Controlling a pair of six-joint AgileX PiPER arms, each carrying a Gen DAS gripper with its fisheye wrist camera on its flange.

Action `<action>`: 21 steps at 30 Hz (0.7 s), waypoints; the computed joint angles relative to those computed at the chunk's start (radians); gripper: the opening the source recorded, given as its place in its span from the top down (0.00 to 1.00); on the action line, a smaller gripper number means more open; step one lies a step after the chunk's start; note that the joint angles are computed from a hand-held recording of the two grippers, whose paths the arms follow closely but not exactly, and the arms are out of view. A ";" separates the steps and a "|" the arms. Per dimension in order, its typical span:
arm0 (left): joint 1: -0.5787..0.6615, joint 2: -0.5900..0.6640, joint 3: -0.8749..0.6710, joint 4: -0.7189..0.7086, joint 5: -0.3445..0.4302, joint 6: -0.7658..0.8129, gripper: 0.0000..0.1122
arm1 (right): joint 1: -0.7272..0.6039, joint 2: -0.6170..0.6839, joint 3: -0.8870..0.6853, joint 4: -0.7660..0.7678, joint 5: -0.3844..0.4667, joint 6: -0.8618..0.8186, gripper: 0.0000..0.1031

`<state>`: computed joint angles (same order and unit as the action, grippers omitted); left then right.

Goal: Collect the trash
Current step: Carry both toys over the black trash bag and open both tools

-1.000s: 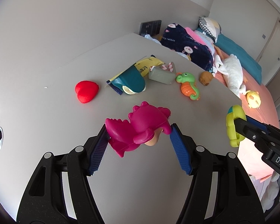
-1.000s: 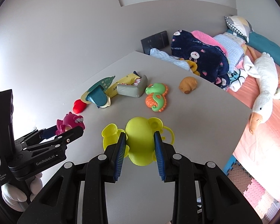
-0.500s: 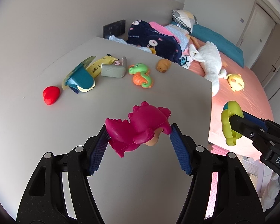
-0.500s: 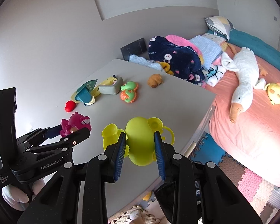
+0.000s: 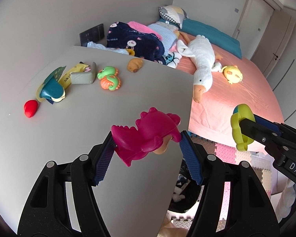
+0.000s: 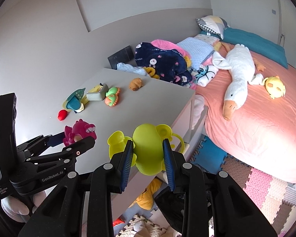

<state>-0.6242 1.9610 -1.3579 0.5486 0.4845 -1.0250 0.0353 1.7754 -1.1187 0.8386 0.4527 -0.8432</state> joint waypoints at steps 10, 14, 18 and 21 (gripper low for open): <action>-0.071 0.088 -0.145 -0.094 0.040 0.135 0.43 | -0.120 -0.047 0.077 0.037 0.001 -0.057 0.69; -0.092 0.131 -0.212 -0.147 0.057 0.215 0.43 | -0.167 -0.059 0.095 0.032 0.006 -0.062 0.69; -0.112 0.172 -0.279 -0.193 0.075 0.289 0.43 | -0.210 -0.069 0.112 0.026 0.008 -0.063 0.69; -0.125 0.202 -0.325 -0.226 0.091 0.339 0.43 | -0.235 -0.067 0.116 0.016 0.007 -0.056 0.69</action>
